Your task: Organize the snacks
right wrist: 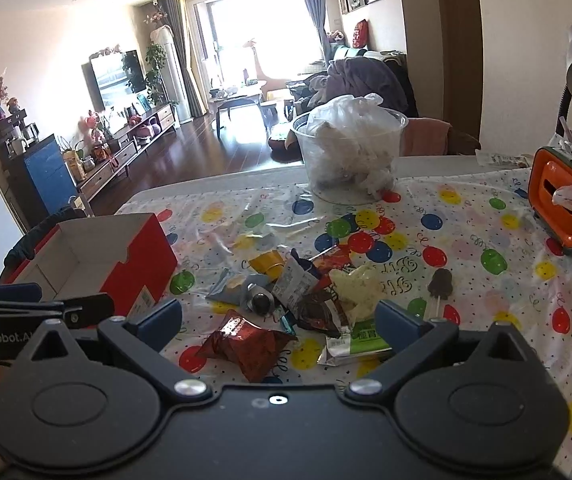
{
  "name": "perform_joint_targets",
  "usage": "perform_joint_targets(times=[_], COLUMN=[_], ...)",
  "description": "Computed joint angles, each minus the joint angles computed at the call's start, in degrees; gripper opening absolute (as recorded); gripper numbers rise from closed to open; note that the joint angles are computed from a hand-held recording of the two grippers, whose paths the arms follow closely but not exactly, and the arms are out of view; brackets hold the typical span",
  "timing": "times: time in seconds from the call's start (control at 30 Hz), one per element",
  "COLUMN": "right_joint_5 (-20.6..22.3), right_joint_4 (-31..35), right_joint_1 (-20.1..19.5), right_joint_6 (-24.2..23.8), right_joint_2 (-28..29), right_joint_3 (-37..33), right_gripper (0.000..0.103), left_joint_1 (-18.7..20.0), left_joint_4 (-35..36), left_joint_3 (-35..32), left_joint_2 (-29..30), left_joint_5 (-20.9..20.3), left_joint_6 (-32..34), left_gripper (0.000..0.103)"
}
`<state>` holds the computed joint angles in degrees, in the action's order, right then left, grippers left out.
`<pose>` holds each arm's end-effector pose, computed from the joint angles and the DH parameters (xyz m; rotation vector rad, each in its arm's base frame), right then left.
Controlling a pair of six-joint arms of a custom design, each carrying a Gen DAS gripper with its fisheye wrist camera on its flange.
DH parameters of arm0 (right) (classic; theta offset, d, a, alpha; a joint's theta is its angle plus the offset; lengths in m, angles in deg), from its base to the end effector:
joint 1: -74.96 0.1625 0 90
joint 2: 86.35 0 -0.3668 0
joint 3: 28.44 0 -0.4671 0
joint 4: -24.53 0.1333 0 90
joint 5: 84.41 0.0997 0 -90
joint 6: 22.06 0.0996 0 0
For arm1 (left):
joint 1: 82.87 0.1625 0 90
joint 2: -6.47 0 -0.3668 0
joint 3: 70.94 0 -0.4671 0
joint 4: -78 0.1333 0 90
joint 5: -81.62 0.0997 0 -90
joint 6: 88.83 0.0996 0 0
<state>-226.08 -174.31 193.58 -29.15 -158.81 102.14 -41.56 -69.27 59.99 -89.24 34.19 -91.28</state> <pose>0.2727 -0.3845 0.1537 0.1890 -2.1907 1.1917 -0.2168 -0.4577 0.2275 0.8062 2.3711 -0.8588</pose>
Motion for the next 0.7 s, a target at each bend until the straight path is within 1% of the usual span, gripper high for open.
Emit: perform_joint_targets(times=[0.23, 0.4, 0.7], right_joint_5=[0.19, 0.77, -0.37], right_joint_4=[0.1, 1.49, 1.2], right_joint_1=[-0.08, -0.03, 0.58], right_joint_6=[-0.19, 0.48, 0.37], right_joint_2=[0.11, -0.26, -0.15], right_joint_3=[-0.13, -0.1, -0.14], right_gripper=[0.103, 0.103, 0.102], left_joint_1=[-0.05, -0.04, -0.15], left_joint_4=[0.06, 0.12, -0.12], left_joint_3=[-0.01, -0.07, -0.06], left_joint_2=[0.02, 0.05, 0.14], left_joint_5=[0.07, 0.12, 0.33], left_joint_6=[-0.09, -0.06, 0.09], left_gripper=[0.103, 0.103, 0.103])
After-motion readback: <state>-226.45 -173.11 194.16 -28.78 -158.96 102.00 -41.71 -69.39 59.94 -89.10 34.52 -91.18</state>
